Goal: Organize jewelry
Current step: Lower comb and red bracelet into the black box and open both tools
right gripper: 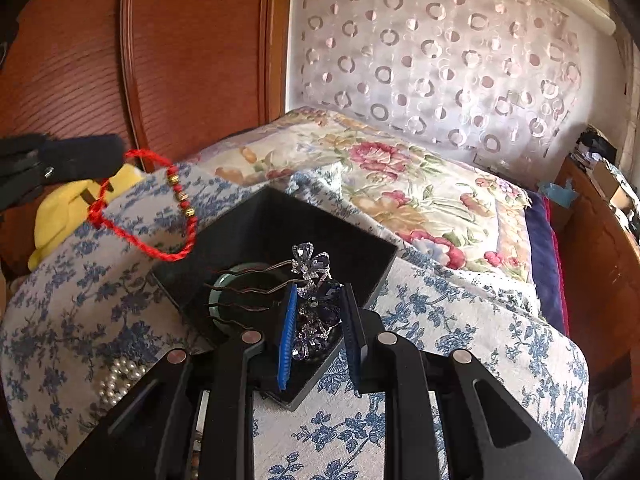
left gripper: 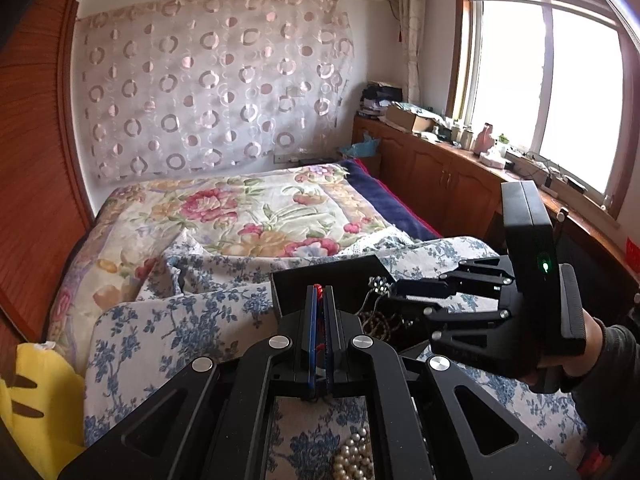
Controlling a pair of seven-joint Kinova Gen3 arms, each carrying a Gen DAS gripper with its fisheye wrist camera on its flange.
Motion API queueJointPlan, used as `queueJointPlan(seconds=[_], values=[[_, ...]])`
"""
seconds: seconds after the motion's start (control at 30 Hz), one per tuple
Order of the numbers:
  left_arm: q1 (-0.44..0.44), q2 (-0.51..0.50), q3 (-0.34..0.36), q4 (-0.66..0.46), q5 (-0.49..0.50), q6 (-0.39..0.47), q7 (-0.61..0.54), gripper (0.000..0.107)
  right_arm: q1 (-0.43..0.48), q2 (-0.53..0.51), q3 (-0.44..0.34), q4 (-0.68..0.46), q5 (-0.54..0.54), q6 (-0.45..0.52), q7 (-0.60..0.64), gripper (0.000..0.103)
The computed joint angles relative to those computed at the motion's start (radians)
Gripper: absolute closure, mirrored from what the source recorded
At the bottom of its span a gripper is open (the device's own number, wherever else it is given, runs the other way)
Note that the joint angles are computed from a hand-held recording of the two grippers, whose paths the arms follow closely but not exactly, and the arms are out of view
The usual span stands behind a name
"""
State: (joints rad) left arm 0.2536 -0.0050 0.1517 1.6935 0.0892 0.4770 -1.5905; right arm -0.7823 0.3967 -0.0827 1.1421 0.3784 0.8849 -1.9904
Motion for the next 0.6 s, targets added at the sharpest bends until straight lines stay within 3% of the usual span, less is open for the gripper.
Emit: queueJointPlan(seconds=[0.2, 0.6], values=[[0.006, 0.056, 0.005, -0.045, 0.012, 0.021, -0.023, 0.105, 0.024, -0.009, -0.013, 0.011, -0.038, -0.010, 0.031, 0.077], [0.042, 0.161, 0.005, -0.126, -0.038, 0.052, -0.009, 0.105, 0.020, -0.132, -0.010, 0.186, 0.065, -0.087, -0.151, 0.077]])
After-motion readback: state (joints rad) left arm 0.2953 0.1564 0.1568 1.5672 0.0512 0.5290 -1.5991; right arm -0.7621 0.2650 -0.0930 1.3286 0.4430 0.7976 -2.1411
